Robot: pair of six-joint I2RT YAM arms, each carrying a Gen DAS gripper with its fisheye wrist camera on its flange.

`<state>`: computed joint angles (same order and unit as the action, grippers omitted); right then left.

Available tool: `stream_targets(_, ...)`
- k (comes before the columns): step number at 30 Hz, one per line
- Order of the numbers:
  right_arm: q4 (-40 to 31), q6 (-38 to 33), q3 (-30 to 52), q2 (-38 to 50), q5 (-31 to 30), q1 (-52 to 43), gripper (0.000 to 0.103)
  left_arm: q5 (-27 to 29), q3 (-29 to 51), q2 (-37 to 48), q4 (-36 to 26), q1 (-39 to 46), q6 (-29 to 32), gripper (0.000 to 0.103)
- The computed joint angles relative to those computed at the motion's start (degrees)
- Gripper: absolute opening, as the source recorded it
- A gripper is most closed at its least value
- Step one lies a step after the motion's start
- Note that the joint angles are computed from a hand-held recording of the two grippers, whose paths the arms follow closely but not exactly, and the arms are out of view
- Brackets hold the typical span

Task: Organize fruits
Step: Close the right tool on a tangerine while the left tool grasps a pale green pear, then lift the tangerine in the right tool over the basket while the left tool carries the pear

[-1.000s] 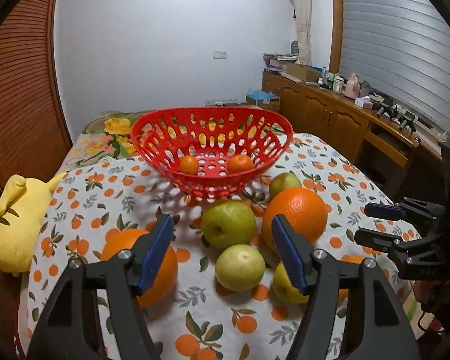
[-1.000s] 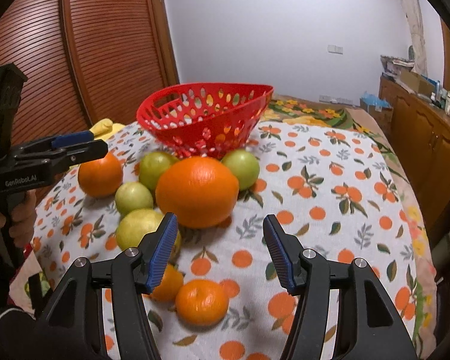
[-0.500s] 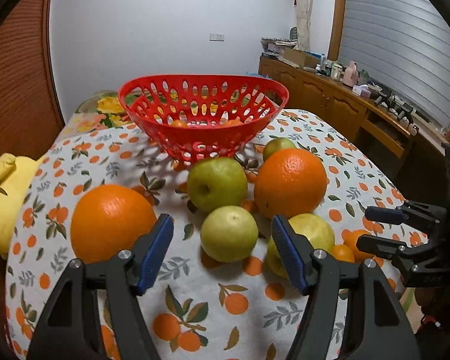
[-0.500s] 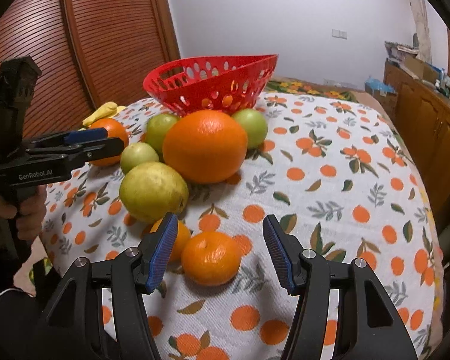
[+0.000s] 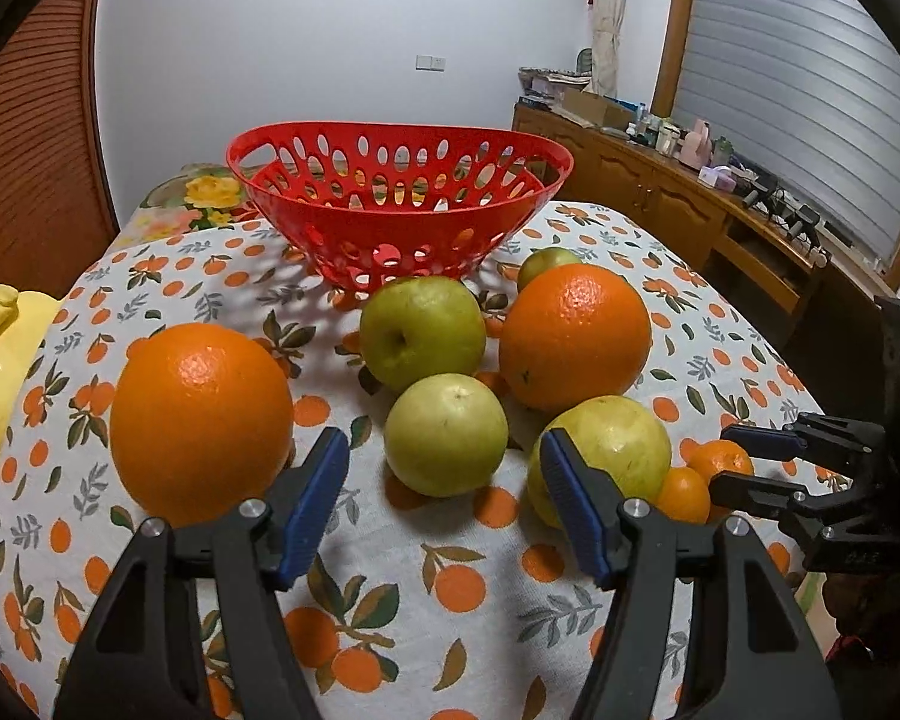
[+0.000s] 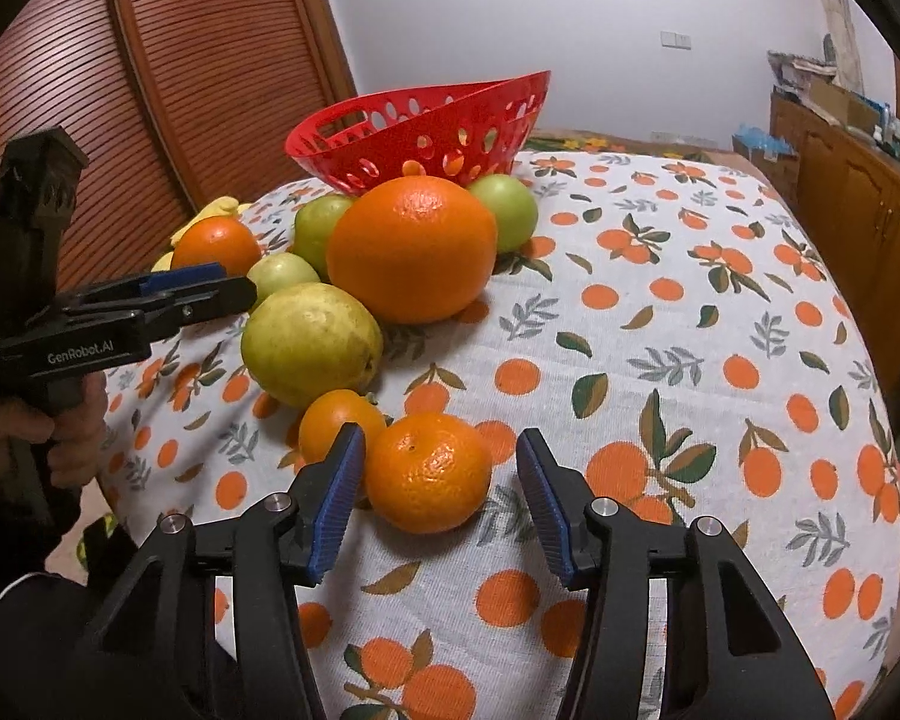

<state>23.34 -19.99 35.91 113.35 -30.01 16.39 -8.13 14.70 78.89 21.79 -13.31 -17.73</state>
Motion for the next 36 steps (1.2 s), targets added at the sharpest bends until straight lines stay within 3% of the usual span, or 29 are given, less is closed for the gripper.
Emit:
stream_targets(5,-2.3,-0.5,1.3,0.7,-2.1,-0.6,0.044,0.7,0.2,0.7,0.5,0.5,0.0,0.066)
stream_targets(11,-3.9,-1.2,2.4,1.0,-3.1,-0.9,0.042,2.1,0.6,1.9,1.4,1.5,0.1,0.065)
stream_targets(23,0.7,-0.4,1.6,0.3,1.1,-1.9,0.041,5.0,2.5,5.4,2.4,3.2,0.4,0.052)
stream_targets(36,2.1,-0.2,1.8,1.4,1.7,-2.3,0.041,7.1,5.5,10.3,2.1,4.8,0.8,0.052)
